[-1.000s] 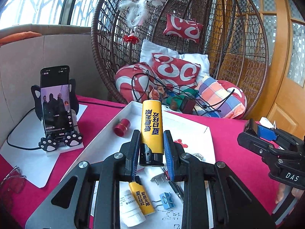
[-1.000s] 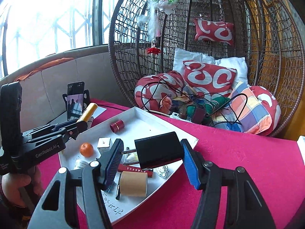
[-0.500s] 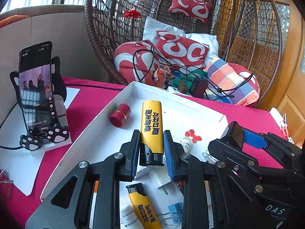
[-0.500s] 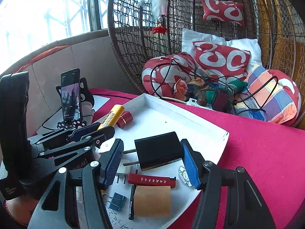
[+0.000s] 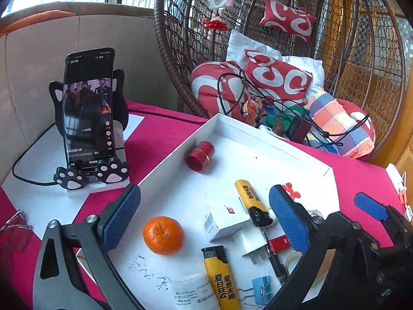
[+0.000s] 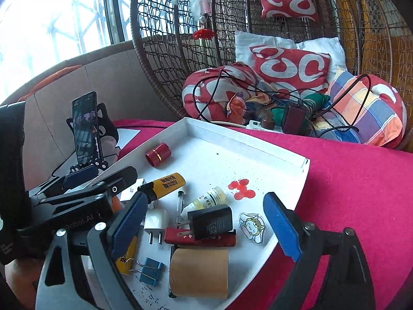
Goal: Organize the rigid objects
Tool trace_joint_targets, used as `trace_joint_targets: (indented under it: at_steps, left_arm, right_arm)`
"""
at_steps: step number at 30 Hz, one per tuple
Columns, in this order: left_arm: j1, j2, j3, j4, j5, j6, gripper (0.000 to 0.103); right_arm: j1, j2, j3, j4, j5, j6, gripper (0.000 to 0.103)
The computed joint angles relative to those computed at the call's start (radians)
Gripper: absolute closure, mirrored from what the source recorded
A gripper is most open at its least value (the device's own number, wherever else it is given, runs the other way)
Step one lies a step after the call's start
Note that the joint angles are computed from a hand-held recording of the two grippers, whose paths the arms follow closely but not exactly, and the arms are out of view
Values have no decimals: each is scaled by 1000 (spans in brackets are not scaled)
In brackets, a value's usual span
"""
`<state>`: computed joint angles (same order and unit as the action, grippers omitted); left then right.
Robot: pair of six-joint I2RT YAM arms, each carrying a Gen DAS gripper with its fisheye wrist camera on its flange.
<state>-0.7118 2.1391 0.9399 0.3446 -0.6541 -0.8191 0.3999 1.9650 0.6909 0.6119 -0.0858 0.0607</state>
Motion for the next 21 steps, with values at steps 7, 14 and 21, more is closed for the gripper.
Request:
trace_joint_targets:
  at_steps: [7,14,21]
  left_arm:
    - [-60,-70,-78,12,-84,-48,0]
    - [-145,-110,-57,-39,-153,-30,0]
    - [-213,-149,-61,-36,-150,17,0]
  right_arm:
    - [-27,-117,-192,198,-16,3,0]
    - [-84,-231,-318,291,-125,12,0]
    - [-112,-337,-412,319,-157,9,0]
